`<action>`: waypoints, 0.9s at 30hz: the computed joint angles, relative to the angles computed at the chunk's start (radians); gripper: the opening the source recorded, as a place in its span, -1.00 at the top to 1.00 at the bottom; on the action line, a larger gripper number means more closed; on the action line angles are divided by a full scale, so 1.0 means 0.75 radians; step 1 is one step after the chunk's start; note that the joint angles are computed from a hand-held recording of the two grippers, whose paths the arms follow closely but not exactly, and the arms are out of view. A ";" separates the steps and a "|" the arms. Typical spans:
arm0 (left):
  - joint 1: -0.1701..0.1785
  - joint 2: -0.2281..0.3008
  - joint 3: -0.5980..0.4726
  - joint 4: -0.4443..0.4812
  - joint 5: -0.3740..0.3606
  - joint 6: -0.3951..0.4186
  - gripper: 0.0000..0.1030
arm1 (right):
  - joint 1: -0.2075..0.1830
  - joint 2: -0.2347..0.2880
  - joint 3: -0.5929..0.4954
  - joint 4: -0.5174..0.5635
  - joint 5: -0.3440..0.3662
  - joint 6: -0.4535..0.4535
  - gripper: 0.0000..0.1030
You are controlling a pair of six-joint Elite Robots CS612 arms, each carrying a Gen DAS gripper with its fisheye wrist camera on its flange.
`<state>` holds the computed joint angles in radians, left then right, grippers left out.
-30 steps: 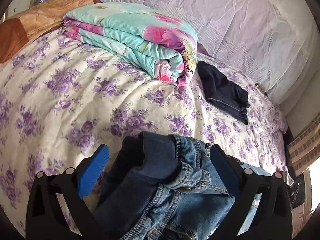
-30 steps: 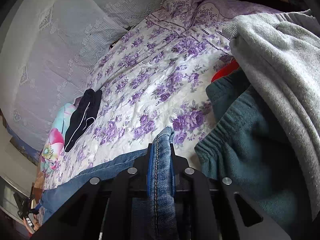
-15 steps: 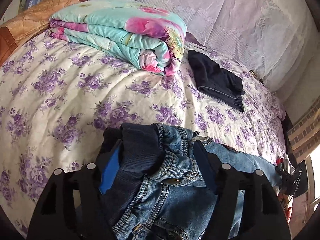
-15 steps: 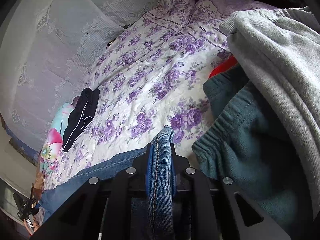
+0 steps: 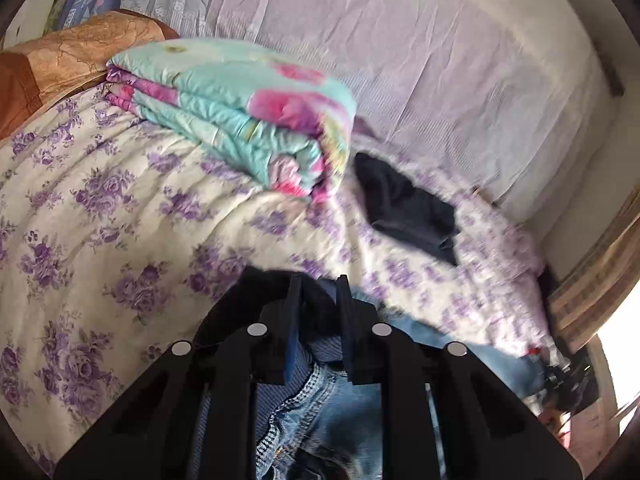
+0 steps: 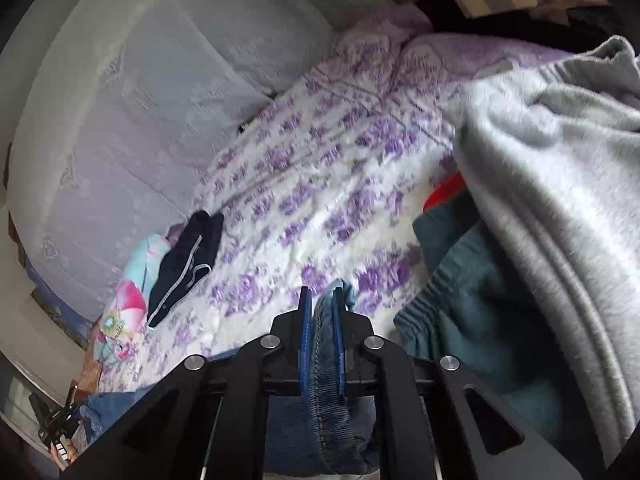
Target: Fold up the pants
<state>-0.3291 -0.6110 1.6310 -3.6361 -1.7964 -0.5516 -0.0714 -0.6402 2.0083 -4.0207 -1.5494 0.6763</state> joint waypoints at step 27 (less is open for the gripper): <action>-0.122 -0.082 0.245 -0.034 0.244 0.529 0.04 | -0.010 -0.037 0.005 0.247 -0.031 -0.024 -0.32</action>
<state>-0.4210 -0.6727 1.8147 -3.6617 -1.6135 -0.1552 -0.0786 -0.6677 2.0124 -3.8356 -1.5724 0.6586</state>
